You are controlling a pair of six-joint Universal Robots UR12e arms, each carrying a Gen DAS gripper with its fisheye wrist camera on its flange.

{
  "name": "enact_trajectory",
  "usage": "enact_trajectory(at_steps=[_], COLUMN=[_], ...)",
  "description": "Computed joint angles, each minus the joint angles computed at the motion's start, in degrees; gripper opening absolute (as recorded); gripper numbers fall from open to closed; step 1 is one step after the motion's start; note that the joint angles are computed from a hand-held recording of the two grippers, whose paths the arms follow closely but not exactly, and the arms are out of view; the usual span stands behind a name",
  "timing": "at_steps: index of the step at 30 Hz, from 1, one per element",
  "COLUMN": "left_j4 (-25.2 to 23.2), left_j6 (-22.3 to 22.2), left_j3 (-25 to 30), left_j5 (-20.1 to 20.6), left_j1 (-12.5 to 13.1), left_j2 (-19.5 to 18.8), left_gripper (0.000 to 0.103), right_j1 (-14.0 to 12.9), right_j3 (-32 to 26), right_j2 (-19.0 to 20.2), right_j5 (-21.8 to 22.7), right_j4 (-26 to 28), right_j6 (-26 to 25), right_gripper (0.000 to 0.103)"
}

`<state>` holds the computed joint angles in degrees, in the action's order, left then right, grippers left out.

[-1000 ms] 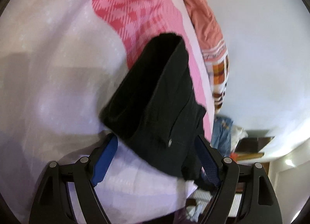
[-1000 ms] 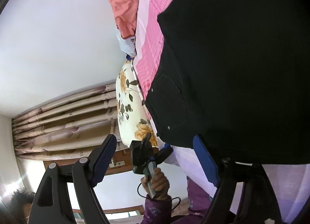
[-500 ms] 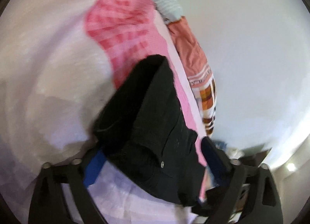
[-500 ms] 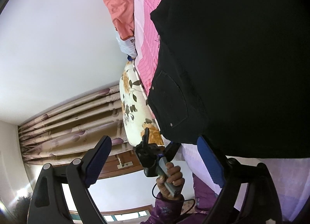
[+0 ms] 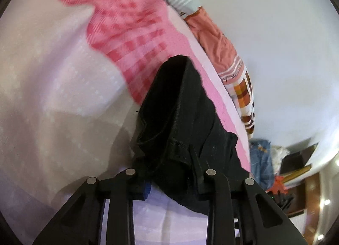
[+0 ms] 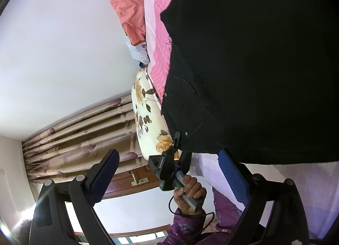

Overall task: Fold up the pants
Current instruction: 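Grasp the leg end of the folded black jeans with the left gripper, then lift the leg end and fold it over toward the waistband with the left gripper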

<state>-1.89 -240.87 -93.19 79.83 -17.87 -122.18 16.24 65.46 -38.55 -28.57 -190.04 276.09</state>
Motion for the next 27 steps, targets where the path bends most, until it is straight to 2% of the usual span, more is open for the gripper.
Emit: enact_trajectory(at_steps=[2,9,13,16,20,22,23,25,27], left_j4=[0.0,0.6,0.5,-1.2,-5.1,-7.3,-8.2,-12.9,-17.0], left_j6=[2.7,7.9,10.4,12.1,15.4,18.6,19.1,23.0,24.8], left_j3=[1.0,4.5,8.6,14.3,24.3,32.1,34.6,43.5,49.8], left_j5=[1.5,2.8,2.7,1.2,-3.5,-8.4,-10.0,-14.8,-18.5], left_j1=[-0.6,-1.8,-2.7,-3.7,-5.6,-6.9,-7.3,-8.6,-9.4], left_j2=[0.2,0.3,-0.9,-3.1,-7.7,-11.8,-13.1,-18.2,-22.2], left_gripper=[0.028,0.027,0.027,0.027,0.027,0.027,0.027,0.027,0.027], right_j1=[-0.2,-1.1,-1.8,-2.7,-3.9,-4.8,-5.4,-6.3,-7.4], right_j3=[0.1,1.4,2.0,2.7,3.6,4.5,5.0,6.0,7.3], right_j2=[-0.1,-0.6,-1.0,-1.5,-1.8,-2.0,-1.9,-1.8,-1.3], right_j5=[-0.5,-2.7,-3.8,-4.5,-5.1,-6.3,-7.0,-8.2,-10.2], right_j4=[-1.2,-3.9,-4.7,-4.5,-6.2,-9.0,-12.0,-15.2,-21.2], right_j6=[0.6,2.3,1.8,0.6,0.9,2.8,5.2,8.0,14.2], right_gripper=[0.093,0.093,0.093,0.093,0.093,0.094,0.095,0.096,0.097])
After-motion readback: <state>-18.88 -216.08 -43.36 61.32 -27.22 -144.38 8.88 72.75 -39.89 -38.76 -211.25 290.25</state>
